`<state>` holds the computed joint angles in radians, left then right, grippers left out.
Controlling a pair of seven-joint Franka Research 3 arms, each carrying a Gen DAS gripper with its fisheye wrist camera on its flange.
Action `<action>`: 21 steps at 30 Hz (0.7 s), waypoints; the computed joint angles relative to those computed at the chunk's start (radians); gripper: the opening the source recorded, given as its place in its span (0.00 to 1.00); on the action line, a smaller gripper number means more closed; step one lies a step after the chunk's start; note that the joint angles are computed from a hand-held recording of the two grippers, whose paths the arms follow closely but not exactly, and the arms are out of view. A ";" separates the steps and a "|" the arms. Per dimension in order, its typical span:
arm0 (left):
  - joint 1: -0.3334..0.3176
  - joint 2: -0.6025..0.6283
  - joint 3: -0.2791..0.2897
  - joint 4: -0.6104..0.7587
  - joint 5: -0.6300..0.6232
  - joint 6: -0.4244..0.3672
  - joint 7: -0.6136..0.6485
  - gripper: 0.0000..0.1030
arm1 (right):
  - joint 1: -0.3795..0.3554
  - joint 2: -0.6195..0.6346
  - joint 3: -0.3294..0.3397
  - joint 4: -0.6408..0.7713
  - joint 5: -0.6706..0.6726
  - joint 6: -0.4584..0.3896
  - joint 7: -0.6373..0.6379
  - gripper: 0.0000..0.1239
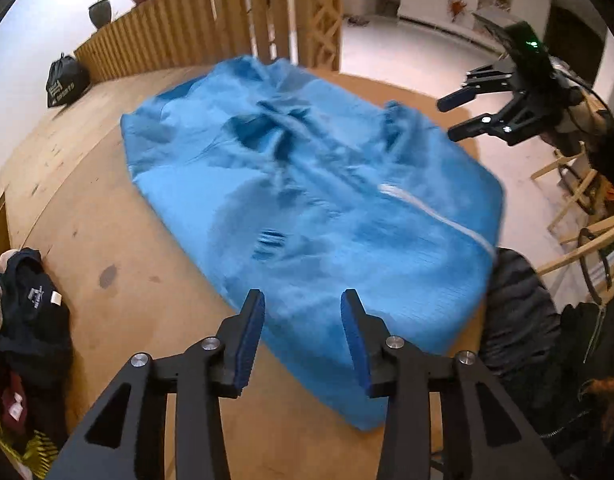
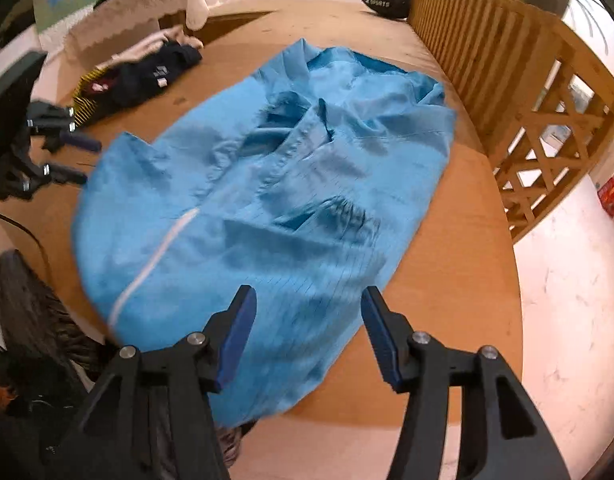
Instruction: Fold clothes
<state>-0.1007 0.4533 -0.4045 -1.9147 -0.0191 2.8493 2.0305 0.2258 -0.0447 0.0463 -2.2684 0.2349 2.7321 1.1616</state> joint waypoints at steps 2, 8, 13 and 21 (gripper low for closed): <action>-0.020 0.026 0.028 0.057 0.013 -0.062 -0.035 0.47 | -0.003 0.036 -0.005 0.035 0.015 -0.022 -0.007 0.44; -0.037 0.096 0.052 0.159 0.027 -0.190 -0.072 0.49 | -0.017 0.119 -0.013 0.134 0.052 -0.096 -0.033 0.44; -0.059 0.118 0.061 0.180 0.044 -0.194 -0.064 0.29 | -0.041 0.172 -0.007 0.202 0.158 -0.164 -0.089 0.44; 0.003 0.084 -0.011 0.149 -0.040 -0.148 0.021 0.08 | -0.052 0.158 0.002 0.202 0.250 -0.188 -0.175 0.05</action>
